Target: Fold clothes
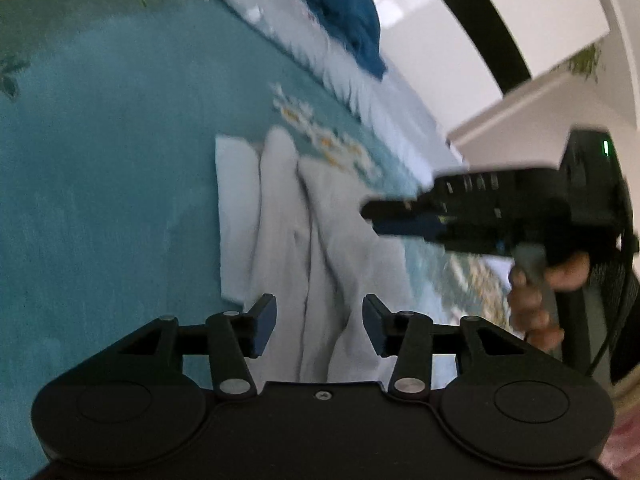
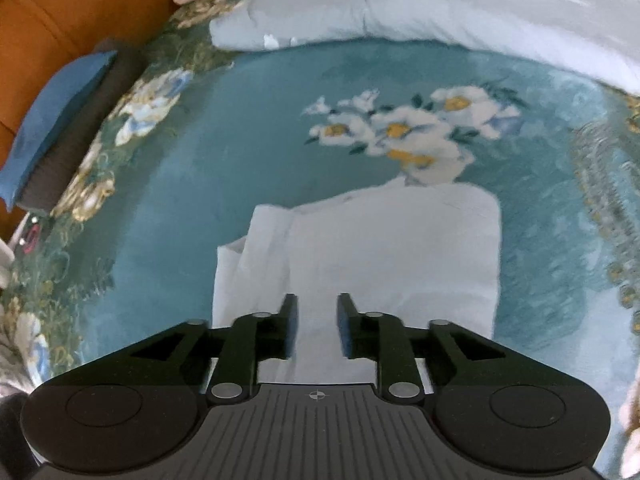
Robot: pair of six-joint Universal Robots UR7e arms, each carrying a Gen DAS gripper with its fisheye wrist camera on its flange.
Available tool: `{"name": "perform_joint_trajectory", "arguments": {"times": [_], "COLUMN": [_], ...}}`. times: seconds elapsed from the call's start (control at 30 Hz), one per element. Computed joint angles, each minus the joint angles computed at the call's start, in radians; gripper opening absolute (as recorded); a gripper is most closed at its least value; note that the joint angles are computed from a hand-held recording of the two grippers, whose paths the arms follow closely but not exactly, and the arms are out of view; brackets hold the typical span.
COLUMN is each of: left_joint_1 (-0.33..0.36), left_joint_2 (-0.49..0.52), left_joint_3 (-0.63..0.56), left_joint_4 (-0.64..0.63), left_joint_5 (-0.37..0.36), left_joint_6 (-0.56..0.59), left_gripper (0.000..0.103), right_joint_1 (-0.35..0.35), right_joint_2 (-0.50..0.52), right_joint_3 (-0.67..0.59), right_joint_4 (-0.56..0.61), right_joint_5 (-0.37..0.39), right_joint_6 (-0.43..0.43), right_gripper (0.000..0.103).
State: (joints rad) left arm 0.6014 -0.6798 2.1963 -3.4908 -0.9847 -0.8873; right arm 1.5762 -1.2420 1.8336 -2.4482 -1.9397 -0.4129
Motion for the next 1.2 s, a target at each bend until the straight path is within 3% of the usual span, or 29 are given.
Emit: {"name": "perform_joint_trajectory", "arguments": {"times": [0.1,0.27,0.33,0.37,0.67,0.8,1.0,1.1,1.17,1.2], "left_joint_1": [0.001,0.014,0.014,0.016,0.009,-0.009,-0.007,-0.012,-0.01,-0.011], "left_joint_2": [-0.005,-0.014,-0.016,-0.013,0.028,0.038,0.044,0.054,0.055,0.063], "left_joint_3": [0.009,0.022,0.028,0.03,0.016,0.012,0.026,0.027,0.014,0.012], "left_joint_4": [0.019,0.031,0.038,0.035,-0.007,0.005,-0.032,-0.052,-0.062,-0.082], "left_joint_5": [-0.036,-0.11,-0.127,-0.137,-0.152,-0.131,-0.132,-0.117,-0.11,-0.107], "left_joint_6": [0.02,0.046,0.058,0.06,0.047,0.061,0.031,0.01,0.007,0.008], "left_gripper": [0.045,0.045,0.045,0.045,0.041,0.037,0.029,0.02,0.008,0.006], "right_joint_1": [0.005,0.01,0.011,0.014,0.061,0.096,0.114,0.119,0.116,0.113], "right_joint_2": [0.013,0.019,0.025,0.03,0.121,0.167,0.195,0.201,0.194,0.189], "right_joint_3": [0.004,0.001,-0.009,-0.014,-0.042,-0.018,0.001,0.008,0.004,0.0], "right_joint_4": [0.011,0.003,0.009,0.011,-0.023,-0.121,-0.176,-0.209,-0.195,-0.184], "right_joint_5": [-0.003,0.007,-0.002,-0.014,-0.149,-0.272,-0.362,-0.389,-0.383,-0.377], "right_joint_6": [-0.011,-0.017,-0.021,-0.024,-0.07,-0.165,-0.241,-0.283,-0.276,-0.27], "right_gripper": [0.033,0.034,0.039,0.043,0.044,0.044,0.043,0.032,0.025,0.023]}}
